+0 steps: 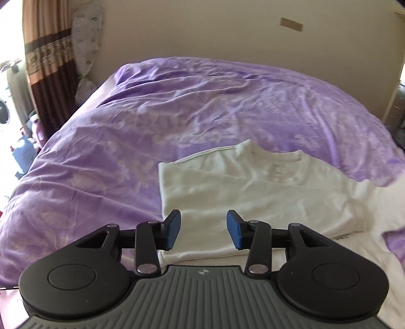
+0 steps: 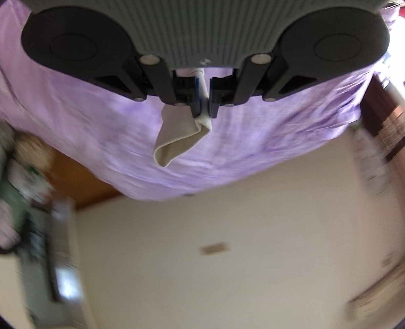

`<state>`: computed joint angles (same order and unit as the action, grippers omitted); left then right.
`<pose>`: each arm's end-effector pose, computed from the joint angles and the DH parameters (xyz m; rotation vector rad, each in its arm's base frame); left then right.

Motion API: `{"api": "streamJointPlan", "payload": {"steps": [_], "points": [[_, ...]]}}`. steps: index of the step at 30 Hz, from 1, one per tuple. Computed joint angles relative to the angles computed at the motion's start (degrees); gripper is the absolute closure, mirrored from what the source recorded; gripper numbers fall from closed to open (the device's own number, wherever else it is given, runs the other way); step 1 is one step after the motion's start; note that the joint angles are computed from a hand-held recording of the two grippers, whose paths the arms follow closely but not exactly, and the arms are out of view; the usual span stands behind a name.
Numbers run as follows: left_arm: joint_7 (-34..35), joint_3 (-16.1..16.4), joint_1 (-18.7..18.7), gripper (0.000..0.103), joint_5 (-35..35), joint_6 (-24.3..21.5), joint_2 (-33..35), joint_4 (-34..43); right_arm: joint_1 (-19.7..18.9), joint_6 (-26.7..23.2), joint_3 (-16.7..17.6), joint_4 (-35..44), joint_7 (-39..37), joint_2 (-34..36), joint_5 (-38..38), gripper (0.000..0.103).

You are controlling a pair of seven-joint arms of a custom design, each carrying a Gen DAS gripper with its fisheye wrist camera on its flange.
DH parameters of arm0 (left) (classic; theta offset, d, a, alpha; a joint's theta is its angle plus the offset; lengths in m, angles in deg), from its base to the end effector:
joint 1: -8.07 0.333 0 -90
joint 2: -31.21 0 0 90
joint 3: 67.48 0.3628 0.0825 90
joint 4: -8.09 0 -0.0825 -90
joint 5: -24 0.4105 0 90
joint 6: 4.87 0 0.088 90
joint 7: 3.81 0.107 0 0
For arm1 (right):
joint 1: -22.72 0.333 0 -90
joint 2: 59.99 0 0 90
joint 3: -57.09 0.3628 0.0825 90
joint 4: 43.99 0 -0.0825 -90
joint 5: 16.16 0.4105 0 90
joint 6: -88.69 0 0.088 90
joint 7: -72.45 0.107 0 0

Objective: Fold small clothes

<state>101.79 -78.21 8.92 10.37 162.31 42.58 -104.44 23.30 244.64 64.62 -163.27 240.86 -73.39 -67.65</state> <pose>0.6689 -0.0932 0.4946 -1.6114 2.0017 -0.8527 0.5384 0.1137 0.6554 -1.0898 1.9302 -0.9059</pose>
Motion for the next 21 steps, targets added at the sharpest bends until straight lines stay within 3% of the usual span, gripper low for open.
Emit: {"api": "streamJointPlan", "payload": {"steps": [4, 8, 13, 18, 21], "points": [[7.2, -2.8, 2.5, 0.053, -6.5, 1.4, -1.7, -1.2, 5.1, -0.4, 2.1, 11.6, -3.2, 9.0, 0.7, 0.102], [18.6, -5.8, 5.7, 0.053, -20.5, -0.5, -2.1, -0.5, 10.1, 3.2, 1.6, 20.9, -2.0, 19.4, 1.4, 0.102], [24.0, -4.1, 6.8, 0.053, -32.2, -8.3, -0.6, 3.1, 14.8, 8.9, 0.9, 29.6, -1.7, 33.0, 6.6, 0.102], [26.0, -2.3, 6.7, 0.054, -37.4, -11.4, 1.8, 5.3, 15.5, 11.9, 6.2, 37.2, -9.5, 47.2, 18.2, 0.102], [26.3, -2.0, 7.5, 0.054, -39.6, -14.2, 3.8, 7.1, 15.6, 10.8, 10.1, 43.5, -15.2, 55.9, 23.6, 0.102]]}}
